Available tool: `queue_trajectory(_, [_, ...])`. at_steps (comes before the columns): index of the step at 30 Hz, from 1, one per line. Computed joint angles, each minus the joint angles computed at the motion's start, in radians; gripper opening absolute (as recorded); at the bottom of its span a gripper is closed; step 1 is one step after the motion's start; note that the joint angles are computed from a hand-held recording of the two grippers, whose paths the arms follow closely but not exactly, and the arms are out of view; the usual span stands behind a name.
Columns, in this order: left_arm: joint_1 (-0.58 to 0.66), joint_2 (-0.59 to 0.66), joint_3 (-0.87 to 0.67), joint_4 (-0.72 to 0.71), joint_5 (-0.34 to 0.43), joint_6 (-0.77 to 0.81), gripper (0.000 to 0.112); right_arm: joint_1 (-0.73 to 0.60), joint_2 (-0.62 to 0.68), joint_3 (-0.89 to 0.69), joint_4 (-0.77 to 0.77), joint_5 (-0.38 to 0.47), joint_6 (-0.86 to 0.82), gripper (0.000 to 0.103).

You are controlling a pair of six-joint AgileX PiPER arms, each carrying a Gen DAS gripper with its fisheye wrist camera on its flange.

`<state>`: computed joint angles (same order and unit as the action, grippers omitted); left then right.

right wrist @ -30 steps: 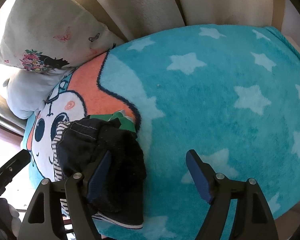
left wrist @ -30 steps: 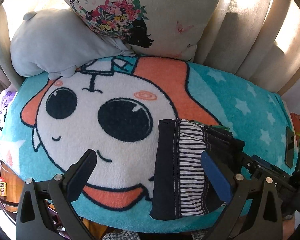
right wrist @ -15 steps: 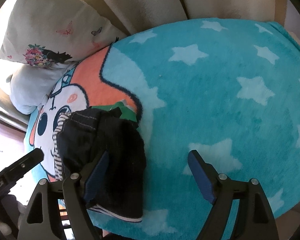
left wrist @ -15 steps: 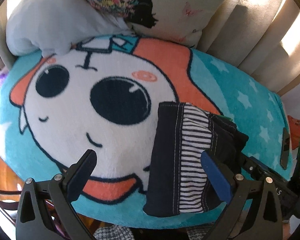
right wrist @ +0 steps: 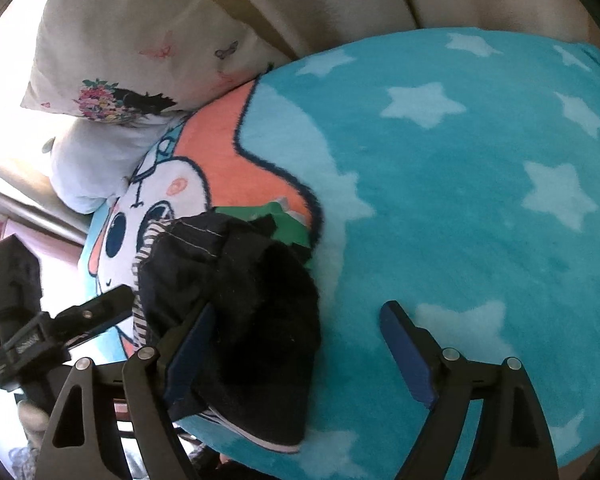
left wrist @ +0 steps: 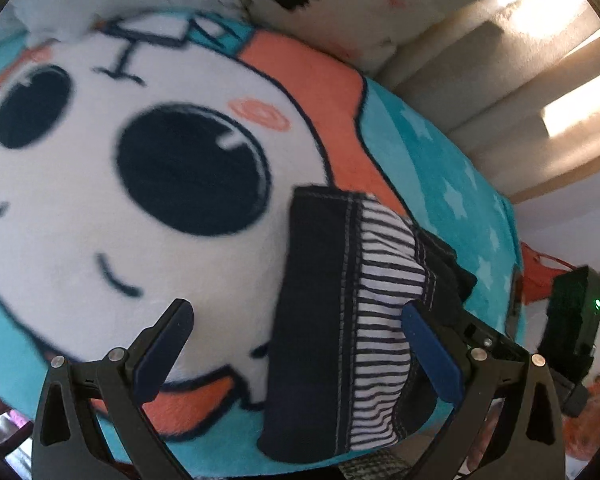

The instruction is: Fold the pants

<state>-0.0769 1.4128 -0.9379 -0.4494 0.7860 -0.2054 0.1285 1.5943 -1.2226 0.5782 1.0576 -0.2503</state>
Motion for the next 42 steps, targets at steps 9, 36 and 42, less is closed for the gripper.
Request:
queue_trajectory(9, [-0.081, 0.022, -0.032, -0.071, 0.037, 0.078, 0.050, 0.007, 0.054, -0.005, 0.154, 0.030, -0.037, 0.053])
queue_trajectory(36, [0.224, 0.265, -0.430, -0.031, 0.243, 0.260, 0.048, 0.235, 0.370, -0.582, 0.014, 0.050, 0.299, 0.043])
queue_trajectory(42, [0.263, 0.337, -0.462, -0.042, 0.264, 0.305, 0.052, 0.272, 0.459, -0.675, -0.091, 0.058, 0.379, 0.052])
